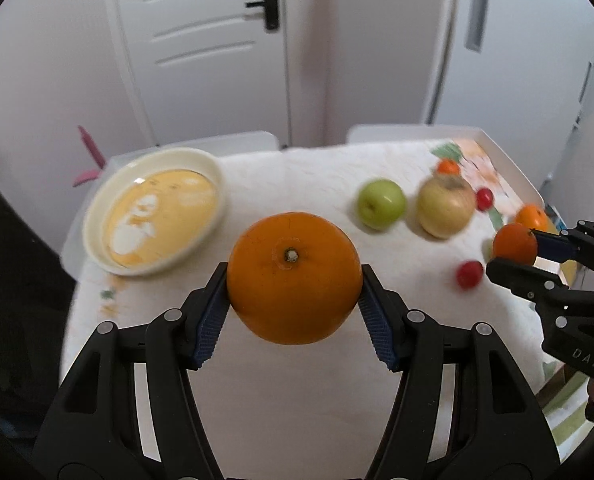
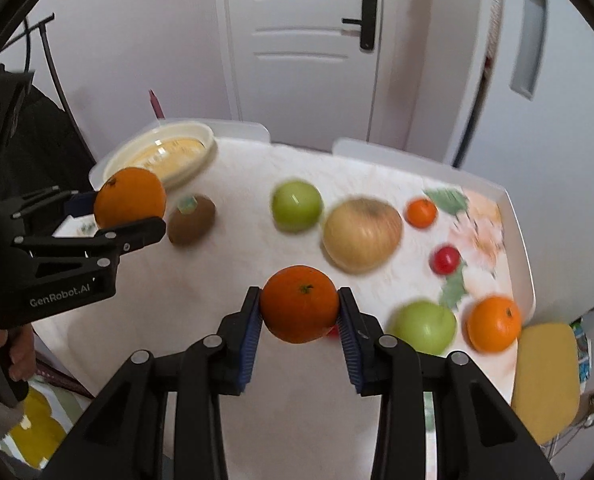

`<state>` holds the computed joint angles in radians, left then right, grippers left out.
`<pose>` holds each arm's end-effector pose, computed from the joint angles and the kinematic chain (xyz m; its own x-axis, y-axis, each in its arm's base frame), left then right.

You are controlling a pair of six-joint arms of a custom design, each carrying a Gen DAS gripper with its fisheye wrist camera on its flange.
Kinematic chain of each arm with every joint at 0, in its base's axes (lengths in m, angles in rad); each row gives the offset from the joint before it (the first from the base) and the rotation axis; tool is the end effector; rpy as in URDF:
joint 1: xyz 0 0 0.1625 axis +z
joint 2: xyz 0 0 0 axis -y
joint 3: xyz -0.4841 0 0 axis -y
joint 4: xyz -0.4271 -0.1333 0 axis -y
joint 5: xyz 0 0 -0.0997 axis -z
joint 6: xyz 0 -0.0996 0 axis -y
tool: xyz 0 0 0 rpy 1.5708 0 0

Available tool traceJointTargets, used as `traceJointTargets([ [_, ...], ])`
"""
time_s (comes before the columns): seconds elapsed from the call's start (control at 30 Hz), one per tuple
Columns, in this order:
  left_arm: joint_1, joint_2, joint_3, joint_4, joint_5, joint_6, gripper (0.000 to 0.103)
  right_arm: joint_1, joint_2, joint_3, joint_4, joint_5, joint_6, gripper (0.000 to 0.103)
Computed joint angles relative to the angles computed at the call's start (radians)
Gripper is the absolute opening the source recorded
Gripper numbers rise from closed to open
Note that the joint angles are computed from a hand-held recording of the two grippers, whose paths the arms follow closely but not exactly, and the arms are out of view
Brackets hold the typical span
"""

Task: Organize fruits
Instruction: 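Carry the orange with the left tool while the right tool carries the mandarin to the bowl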

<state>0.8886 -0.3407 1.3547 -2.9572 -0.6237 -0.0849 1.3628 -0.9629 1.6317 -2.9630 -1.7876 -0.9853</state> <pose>-0.3357 -0.7529 -0.0562 -0.6870 0.0772 -0.7225 0.5309 0.7322 -0.4267 -0.0456 -0.7576 0.2881 -0.6408 -0.4228 0.6408 -0.6863 0.6895 -0.2314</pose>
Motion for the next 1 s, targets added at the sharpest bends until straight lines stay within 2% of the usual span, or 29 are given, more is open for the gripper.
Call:
traceJointTargets([
  [0.27,0.047,-0.059,-0.015,-0.017,0.024,0.078,0.066,0.077,0.068,-0.079,0.078,0.008,0.069,0.034],
  [0.5,0.116,-0.071,-0.088,-0.005,-0.004,0.181,0.066,0.134,0.173,-0.179,0.087,-0.012,0.114,0.034],
  [0.8,0.207,-0.039,-0.222,0.069,-0.060,0.263,0.066,0.187,0.327,-0.361,0.136,-0.057,0.206,0.034],
  [1.0,0.251,0.011,-0.331,0.145,-0.077,0.305,0.066,0.204,0.413,-0.470,0.174,-0.077,0.240,0.034],
])
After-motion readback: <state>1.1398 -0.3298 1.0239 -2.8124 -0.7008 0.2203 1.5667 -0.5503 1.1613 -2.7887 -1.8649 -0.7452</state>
